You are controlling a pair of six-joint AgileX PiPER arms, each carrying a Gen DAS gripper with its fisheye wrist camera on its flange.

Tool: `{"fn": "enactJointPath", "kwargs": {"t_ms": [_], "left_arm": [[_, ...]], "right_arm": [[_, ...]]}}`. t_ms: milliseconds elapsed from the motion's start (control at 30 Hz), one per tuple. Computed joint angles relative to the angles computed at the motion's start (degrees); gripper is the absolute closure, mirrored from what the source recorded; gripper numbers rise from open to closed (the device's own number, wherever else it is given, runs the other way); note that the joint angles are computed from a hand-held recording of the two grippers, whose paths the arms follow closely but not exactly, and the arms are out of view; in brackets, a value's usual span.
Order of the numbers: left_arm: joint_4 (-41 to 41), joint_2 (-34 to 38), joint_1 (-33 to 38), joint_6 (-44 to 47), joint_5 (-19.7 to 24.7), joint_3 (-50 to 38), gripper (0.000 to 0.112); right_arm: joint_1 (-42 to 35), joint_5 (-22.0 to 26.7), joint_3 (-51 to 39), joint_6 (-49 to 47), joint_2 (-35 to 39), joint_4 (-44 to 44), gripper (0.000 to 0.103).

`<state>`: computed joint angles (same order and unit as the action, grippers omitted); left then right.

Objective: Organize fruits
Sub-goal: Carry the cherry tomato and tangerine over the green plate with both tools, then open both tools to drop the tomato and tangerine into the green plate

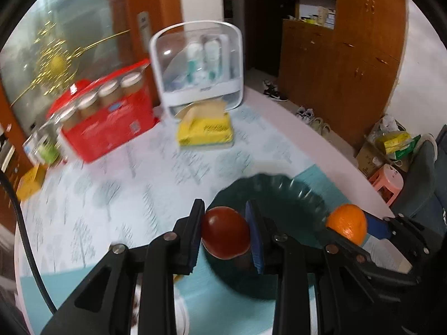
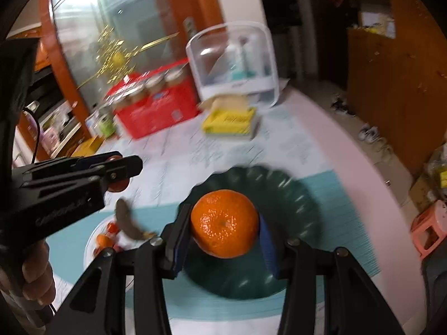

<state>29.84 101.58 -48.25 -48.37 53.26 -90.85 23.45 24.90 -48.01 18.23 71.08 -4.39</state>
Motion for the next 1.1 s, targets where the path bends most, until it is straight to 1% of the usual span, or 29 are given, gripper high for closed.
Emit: {"fn": "enactJointPath", "kwargs": {"t_ms": [67,133,200,333,367,400,467,533,667,800,833,867,933,1000,1100], "left_arm": [[-2.4,5.7,0.9,3.2,0.7,-6.4,0.084],[-5.2,10.9,1.8,5.9,1.5,-11.4,0.084],[-8.1,17.3,2.4,7.9,3.5,-17.0,0.084],[-14.9,26.8,4.5,11.4,5.0,-24.5,0.084],[-15.6,28.1,4.7,11.5,4.6,-24.9,0.084],[-16.1,29.7,4.8,11.6,5.2,-26.4,0.084],[-16.9,31.0,4.7,11.5,5.1,-26.9,0.084],[-17.5,32.2,4.9,11.6,5.3,-27.9,0.084],[-19.2,34.9,5.4,12.5,6.8,-30.7,0.083],[-20.9,36.4,6.3,12.5,8.3,-32.1,0.079],[-21.2,36.5,6.6,12.5,8.3,-31.9,0.071],[-21.6,36.3,6.9,12.5,8.2,-31.5,0.057],[-21.1,34.8,6.9,11.7,6.9,-29.1,0.043],[-19.6,33.7,6.5,10.9,6.2,-27.7,0.042],[-18.5,32.8,6.2,10.4,7.4,-27.4,0.041]], "right_arm": [[-2.8,-0.5,-0.4,-1.8,0.2,0.9,0.058],[-5.3,-1.4,-0.5,-3.3,2.0,2.3,0.058],[-7.1,-1.9,-0.5,-5.2,4.7,4.4,0.057],[-7.5,-3.2,-0.2,-3.8,12.1,3.1,0.057],[-7.5,-3.5,-0.1,-4.2,13.6,3.4,0.057],[-7.8,-3.8,0.0,-6.0,15.2,5.0,0.057],[-8.1,-4.4,0.5,-8.9,17.3,7.5,0.057],[-7.9,-4.7,0.5,-9.6,18.8,7.8,0.057],[-8.1,-3.4,-0.5,-10.0,21.0,7.9,0.056],[-9.8,-1.4,-1.2,-16.4,21.8,14.9,0.053],[-10.3,-1.2,-1.0,-18.0,21.6,16.7,0.051],[-10.5,-1.0,-0.9,-18.8,21.3,17.7,0.050],[-10.8,-0.8,-0.5,-19.2,20.8,18.1,0.047],[-10.4,-0.8,0.2,-17.5,19.8,16.4,0.047],[-10.2,-0.6,0.8,-17.3,18.6,16.5,0.047]]}}
